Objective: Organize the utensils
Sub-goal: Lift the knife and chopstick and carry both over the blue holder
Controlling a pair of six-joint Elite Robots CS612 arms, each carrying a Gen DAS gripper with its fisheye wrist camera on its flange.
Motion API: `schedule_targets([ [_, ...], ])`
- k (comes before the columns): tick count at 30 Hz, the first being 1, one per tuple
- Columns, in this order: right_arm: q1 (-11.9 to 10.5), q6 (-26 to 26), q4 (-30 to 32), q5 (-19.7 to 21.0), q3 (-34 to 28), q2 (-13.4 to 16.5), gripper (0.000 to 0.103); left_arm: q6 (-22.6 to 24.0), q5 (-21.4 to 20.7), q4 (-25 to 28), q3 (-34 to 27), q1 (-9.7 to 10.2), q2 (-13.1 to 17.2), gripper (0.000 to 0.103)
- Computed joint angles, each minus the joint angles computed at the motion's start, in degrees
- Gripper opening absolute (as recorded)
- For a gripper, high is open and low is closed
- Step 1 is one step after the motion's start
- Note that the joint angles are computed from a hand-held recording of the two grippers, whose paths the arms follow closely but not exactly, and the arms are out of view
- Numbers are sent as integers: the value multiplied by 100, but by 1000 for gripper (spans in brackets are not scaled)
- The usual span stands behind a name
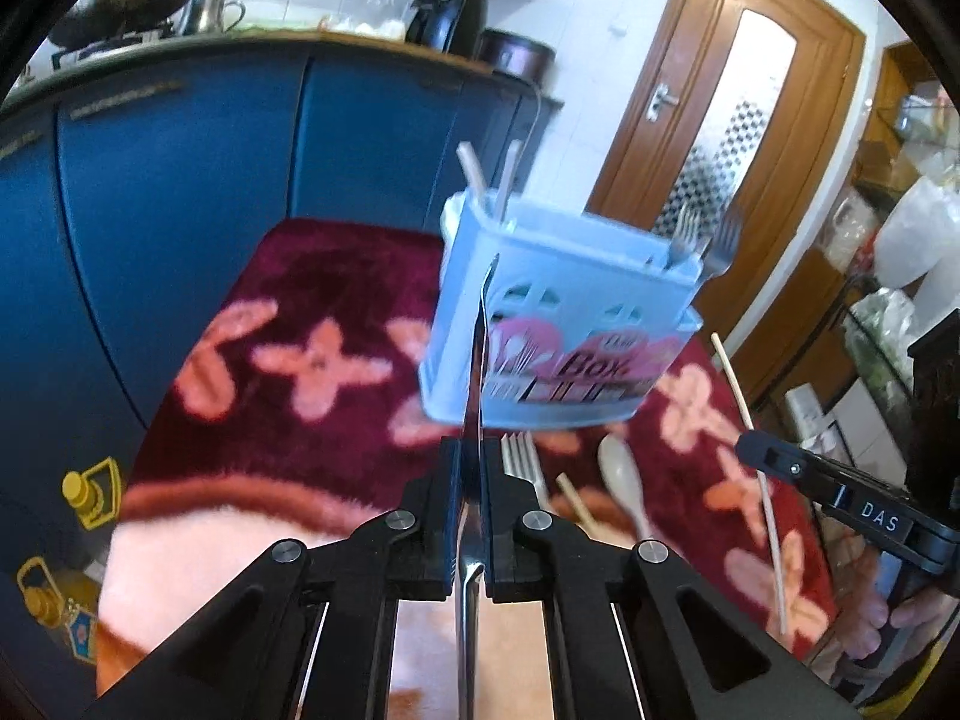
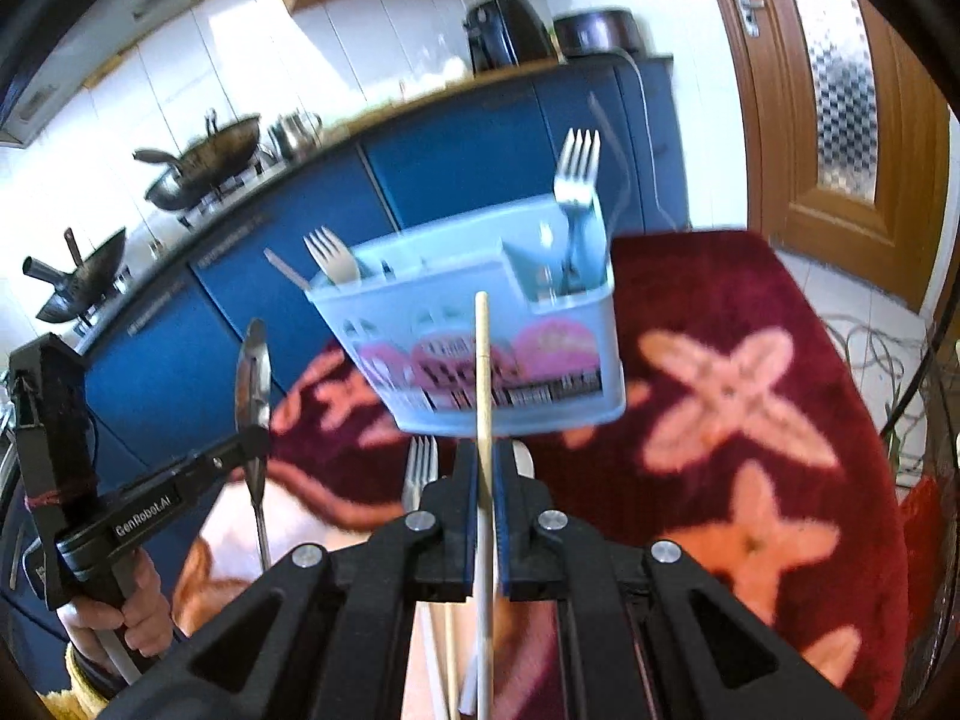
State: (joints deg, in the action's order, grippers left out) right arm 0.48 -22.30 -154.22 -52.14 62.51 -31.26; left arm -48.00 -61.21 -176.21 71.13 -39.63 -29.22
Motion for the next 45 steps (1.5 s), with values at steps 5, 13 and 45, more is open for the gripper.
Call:
schedule_targets([
  [5,-21,192,-432,225,8,-3,6,199,57,-253,-41,-23,-1,5],
  [13,-17,427,-1069,255,-122,72,6,594,333,-673,-202,-51,4,5],
  [45,241,1524,-1583,-46,-3088,1701,6,2201,1669,-846,-3224,278,1465,5],
])
